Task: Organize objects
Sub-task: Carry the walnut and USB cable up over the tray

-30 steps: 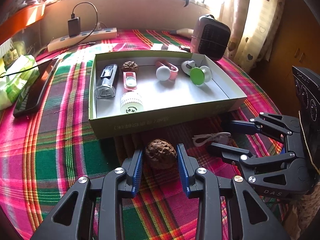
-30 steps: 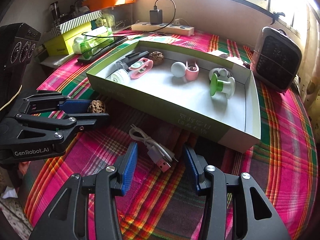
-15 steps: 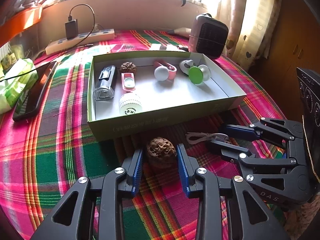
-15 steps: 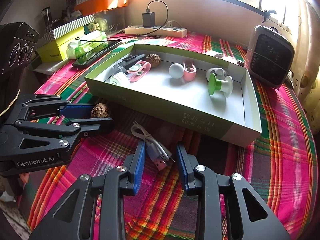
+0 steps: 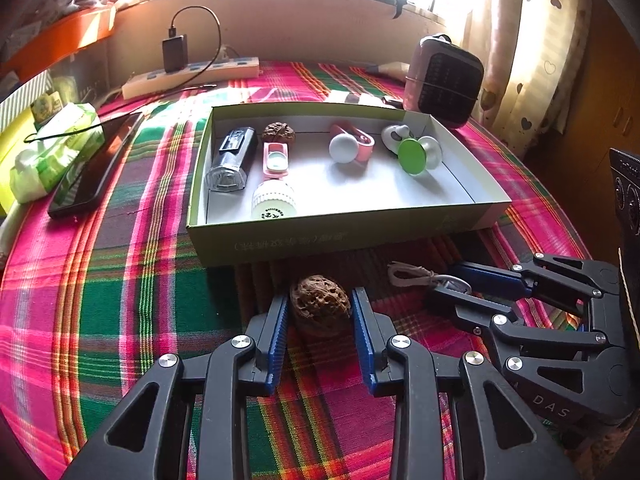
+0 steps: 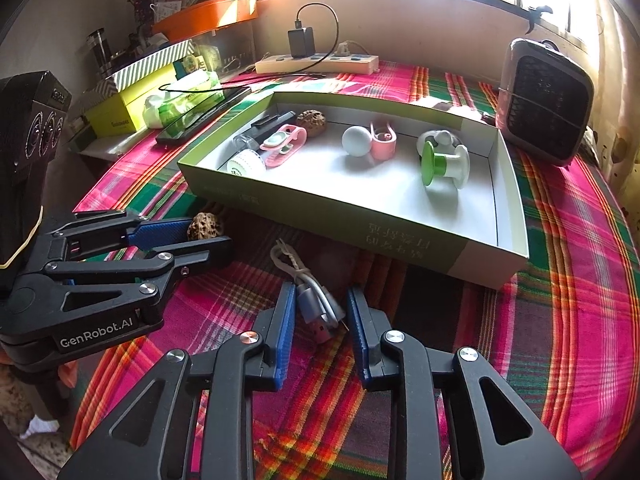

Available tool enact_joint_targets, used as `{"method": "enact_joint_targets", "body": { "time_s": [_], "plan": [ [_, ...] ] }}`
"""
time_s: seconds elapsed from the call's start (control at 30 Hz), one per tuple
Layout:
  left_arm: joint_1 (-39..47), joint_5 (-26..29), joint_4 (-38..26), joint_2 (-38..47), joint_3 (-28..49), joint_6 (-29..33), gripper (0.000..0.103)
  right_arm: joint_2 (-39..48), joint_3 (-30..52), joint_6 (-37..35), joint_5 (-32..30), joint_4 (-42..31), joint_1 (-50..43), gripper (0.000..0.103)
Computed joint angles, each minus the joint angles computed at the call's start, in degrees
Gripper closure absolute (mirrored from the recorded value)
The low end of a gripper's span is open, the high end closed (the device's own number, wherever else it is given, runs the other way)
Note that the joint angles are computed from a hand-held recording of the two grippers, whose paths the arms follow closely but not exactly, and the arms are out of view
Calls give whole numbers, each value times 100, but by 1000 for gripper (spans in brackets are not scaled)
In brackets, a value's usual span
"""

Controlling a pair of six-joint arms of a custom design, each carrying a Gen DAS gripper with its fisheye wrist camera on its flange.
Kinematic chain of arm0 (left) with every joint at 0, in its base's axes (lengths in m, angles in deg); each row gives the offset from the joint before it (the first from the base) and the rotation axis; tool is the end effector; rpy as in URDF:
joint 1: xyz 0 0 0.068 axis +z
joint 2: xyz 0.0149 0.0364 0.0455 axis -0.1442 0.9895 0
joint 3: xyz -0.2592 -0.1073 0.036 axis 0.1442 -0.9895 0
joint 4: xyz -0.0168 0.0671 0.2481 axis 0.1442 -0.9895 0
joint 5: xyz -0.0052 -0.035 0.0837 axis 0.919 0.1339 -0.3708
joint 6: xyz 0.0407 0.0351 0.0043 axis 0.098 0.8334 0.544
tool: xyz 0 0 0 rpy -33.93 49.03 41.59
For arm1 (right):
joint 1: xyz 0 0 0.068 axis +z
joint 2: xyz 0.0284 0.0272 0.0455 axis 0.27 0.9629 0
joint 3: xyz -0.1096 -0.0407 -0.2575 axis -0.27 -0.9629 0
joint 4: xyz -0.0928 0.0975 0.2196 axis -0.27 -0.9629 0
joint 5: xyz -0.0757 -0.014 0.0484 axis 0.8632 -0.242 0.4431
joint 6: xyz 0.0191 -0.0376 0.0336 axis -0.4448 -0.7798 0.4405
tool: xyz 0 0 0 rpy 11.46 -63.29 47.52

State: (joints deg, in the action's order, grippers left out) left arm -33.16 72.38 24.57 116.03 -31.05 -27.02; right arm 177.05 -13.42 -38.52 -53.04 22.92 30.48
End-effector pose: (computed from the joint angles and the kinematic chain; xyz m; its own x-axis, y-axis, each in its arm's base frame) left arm 0.3358 -0.1679 0.0501 -0.6164 0.4835 -0.6215 0.6942 0.7062 -0.1391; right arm 0.2366 0.0577 0.0533 -0.7726 0.0817 -0.6296 0.0431 0.9961 0.0764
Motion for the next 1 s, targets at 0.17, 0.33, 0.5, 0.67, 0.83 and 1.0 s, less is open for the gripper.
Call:
{"method": "enact_joint_targets", "body": {
  "time_s": [0.17, 0.33, 0.5, 0.67, 0.83, 1.0],
  "plan": [
    [-59, -182, 189, -80, -191, -209, 75, -54, -83, -94, -213, 47, -67, 76],
    [-139, -397, 342, -132, -325, -397, 75, -32, -138, -68, -262, 164, -71, 76],
    [-218, -541, 344, -226, -436, -442, 75, -45, -297, 37, -325, 410, -122, 76],
    [-286, -527, 281, -208, -378, -340, 75, -189, -433, 197, -86, 512, -120, 76],
    [-277, -354, 280, -211, -391, -262, 75, -260, -474, 362, 58, 492, -46, 76],
    [-215, -239, 192, -268, -371, -127, 75, -385, -566, 581, 222, 516, 77, 76]
  ]
}}
